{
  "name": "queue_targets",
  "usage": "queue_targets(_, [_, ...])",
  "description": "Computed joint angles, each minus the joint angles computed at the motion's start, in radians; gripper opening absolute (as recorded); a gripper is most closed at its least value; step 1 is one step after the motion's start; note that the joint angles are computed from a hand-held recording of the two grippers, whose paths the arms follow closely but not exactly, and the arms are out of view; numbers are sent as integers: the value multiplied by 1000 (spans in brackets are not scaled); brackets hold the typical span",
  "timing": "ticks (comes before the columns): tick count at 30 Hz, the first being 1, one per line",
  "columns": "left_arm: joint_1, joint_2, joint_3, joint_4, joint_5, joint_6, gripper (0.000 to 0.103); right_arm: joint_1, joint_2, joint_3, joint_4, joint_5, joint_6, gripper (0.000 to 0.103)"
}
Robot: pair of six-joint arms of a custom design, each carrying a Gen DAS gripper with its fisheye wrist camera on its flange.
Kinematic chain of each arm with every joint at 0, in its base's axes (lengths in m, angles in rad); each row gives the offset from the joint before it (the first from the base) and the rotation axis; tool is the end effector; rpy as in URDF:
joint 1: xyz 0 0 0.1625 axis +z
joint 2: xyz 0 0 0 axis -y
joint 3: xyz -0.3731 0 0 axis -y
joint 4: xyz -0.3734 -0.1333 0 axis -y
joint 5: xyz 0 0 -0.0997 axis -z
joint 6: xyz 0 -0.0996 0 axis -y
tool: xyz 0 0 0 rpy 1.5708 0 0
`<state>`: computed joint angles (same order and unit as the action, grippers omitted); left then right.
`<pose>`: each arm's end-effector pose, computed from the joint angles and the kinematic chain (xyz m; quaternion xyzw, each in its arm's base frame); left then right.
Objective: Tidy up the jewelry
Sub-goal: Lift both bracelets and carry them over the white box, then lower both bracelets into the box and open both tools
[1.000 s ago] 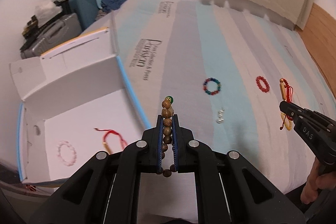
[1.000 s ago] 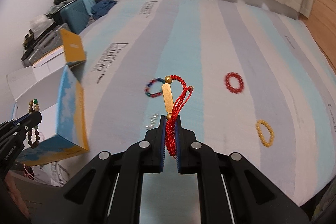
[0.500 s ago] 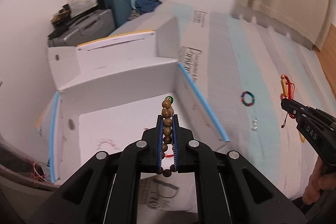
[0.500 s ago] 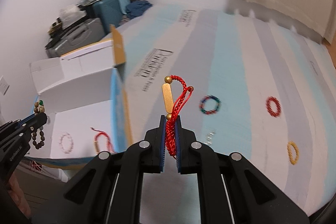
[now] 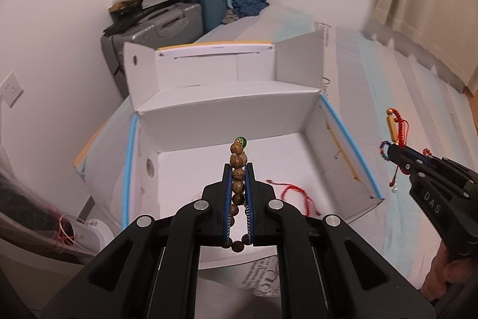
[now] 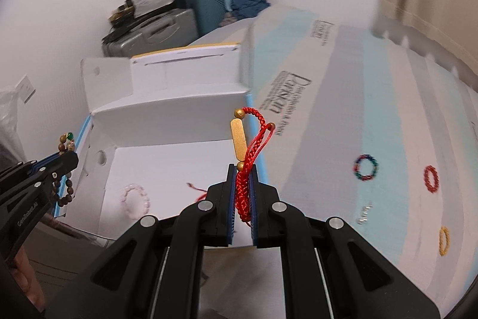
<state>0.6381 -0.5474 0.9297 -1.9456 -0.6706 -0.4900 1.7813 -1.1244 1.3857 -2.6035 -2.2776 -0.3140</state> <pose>-0.4880 -0.6250 0.1547 0.1993 0.8781 -0.2815 0.3317 0.2021 -0.6175 0.4178 0.0996 -0.8733 0.3359 0.3385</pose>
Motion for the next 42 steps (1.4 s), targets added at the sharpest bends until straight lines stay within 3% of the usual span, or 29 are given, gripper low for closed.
queue_targets(4, [22, -23, 32, -8, -3, -6, 7, 4, 41, -26, 45, 19, 11, 7])
queue_targets(10, [71, -34, 46, 20, -54, -49, 7, -4, 110, -103, 207, 48, 67, 7])
queue_targets(21, [131, 41, -59, 157, -121, -83, 7, -40, 231, -255, 451, 31, 155, 7])
queue_targets(34, [176, 109, -155, 291, -153, -124, 7, -65, 290, -306, 508, 7, 168, 7])
queue_targets(42, [187, 106, -134, 282, -158, -126, 8, -65, 308, -308, 497, -7, 167, 10])
